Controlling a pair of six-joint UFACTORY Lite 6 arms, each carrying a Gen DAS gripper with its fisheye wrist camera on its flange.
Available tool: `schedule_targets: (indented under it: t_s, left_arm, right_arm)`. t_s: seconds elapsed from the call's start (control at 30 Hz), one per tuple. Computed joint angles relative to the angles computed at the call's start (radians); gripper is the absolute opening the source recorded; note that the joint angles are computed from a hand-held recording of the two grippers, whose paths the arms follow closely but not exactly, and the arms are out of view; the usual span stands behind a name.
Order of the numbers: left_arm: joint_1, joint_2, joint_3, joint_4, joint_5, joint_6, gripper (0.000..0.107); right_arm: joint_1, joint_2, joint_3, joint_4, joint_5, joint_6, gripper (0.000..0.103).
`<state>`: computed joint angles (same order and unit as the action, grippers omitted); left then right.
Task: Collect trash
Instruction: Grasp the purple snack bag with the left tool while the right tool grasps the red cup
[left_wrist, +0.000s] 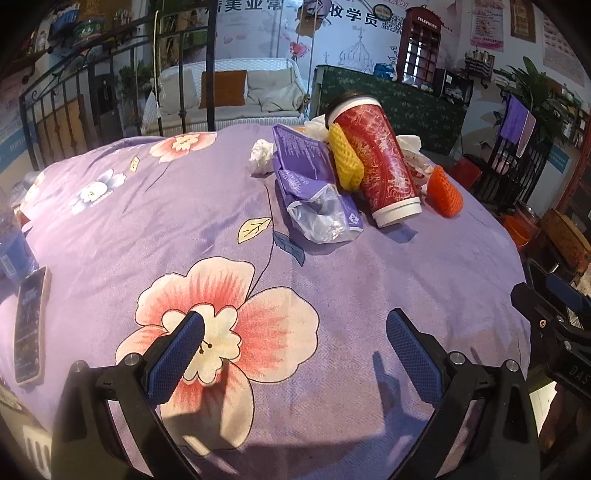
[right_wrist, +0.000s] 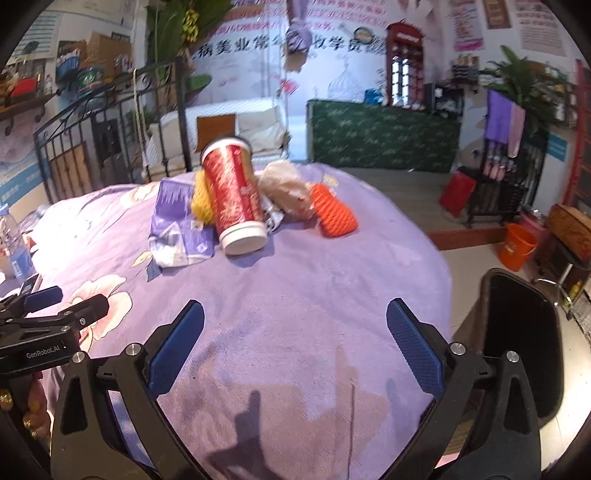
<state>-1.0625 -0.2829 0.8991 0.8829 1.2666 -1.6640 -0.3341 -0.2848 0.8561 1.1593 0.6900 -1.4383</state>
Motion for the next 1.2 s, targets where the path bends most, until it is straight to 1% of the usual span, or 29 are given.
schedule_targets:
  t_s: [0.1, 0.2, 0.27, 0.37, 0.4, 0.5, 0.57, 0.63, 0.8, 0.83, 0.87, 0.9, 0.97, 1.07, 1.13, 1.17, 1.2]
  left_arm:
    - [0.071, -0.014, 0.01, 0.004, -0.019, 0.091, 0.095]
    - [0.206, -0.035, 0.023, -0.016, -0.132, 0.194, 0.094]
    - [0.301, -0.034, 0.042, -0.034, -0.205, 0.258, 0.091]
    - [0.45, 0.007, 0.102, -0.075, -0.333, 0.363, 0.087]
    - [0.502, 0.033, 0.127, -0.109, -0.388, 0.405, 0.087]
    - [0.636, 0.112, 0.197, -0.223, -0.525, 0.547, 0.084]
    - [0.708, 0.179, 0.244, -0.306, -0.586, 0.627, 0.079]
    - [0.776, 0.228, 0.267, -0.444, -0.662, 0.735, 0.076]
    - [0.85, 0.346, 0.328, -0.658, -0.735, 0.917, 0.069]
    - [0.861, 0.359, 0.334, -0.695, -0.738, 0.945, 0.06]
    - [0.871, 0.366, 0.334, -0.746, -0.744, 0.984, 0.047]
    - [0.885, 0.368, 0.332, -0.814, -0.752, 1.038, 0.041]
    - [0.889, 0.344, 0.304, -0.859, -0.766, 1.056, 0.035]
    - [0.879, 0.29, 0.255, -0.816, -0.781, 1.004, 0.021]
    - [0.879, 0.249, 0.222, -0.836, -0.792, 1.022, 0.015]
    - [0.877, 0.234, 0.21, -0.829, -0.794, 1.018, 0.014]
    - [0.87, 0.213, 0.197, -0.813, -0.792, 1.004, 0.013]
  right_arm:
    - [0.082, 0.146, 0.126, -0.092, 0.012, 0.108, 0.098]
    - [0.15, 0.248, 0.235, -0.15, 0.005, 0.161, 0.098]
    - [0.206, 0.34, 0.341, -0.209, -0.005, 0.214, 0.098]
    - [0.255, 0.478, 0.514, -0.267, 0.019, 0.314, 0.098]
    - [0.267, 0.53, 0.585, -0.289, 0.039, 0.365, 0.098]
    - [0.297, 0.605, 0.682, -0.305, 0.047, 0.406, 0.098]
    - [0.309, 0.63, 0.717, -0.321, 0.044, 0.422, 0.098]
    - [0.313, 0.631, 0.719, -0.318, 0.045, 0.417, 0.098]
    - [0.316, 0.645, 0.738, -0.301, 0.05, 0.378, 0.098]
    - [0.321, 0.653, 0.752, -0.307, 0.047, 0.374, 0.098]
    - [0.323, 0.659, 0.76, -0.307, 0.044, 0.367, 0.098]
    - [0.33, 0.68, 0.79, -0.318, 0.044, 0.373, 0.098]
    - [0.331, 0.714, 0.831, -0.318, 0.061, 0.373, 0.098]
    - [0.351, 0.792, 0.941, -0.342, 0.088, 0.407, 0.097]
    - [0.368, 0.863, 1.042, -0.36, 0.119, 0.433, 0.098]
    - [0.377, 0.895, 1.088, -0.375, 0.131, 0.452, 0.097]
    - [0.39, 0.948, 1.171, -0.409, 0.142, 0.496, 0.097]
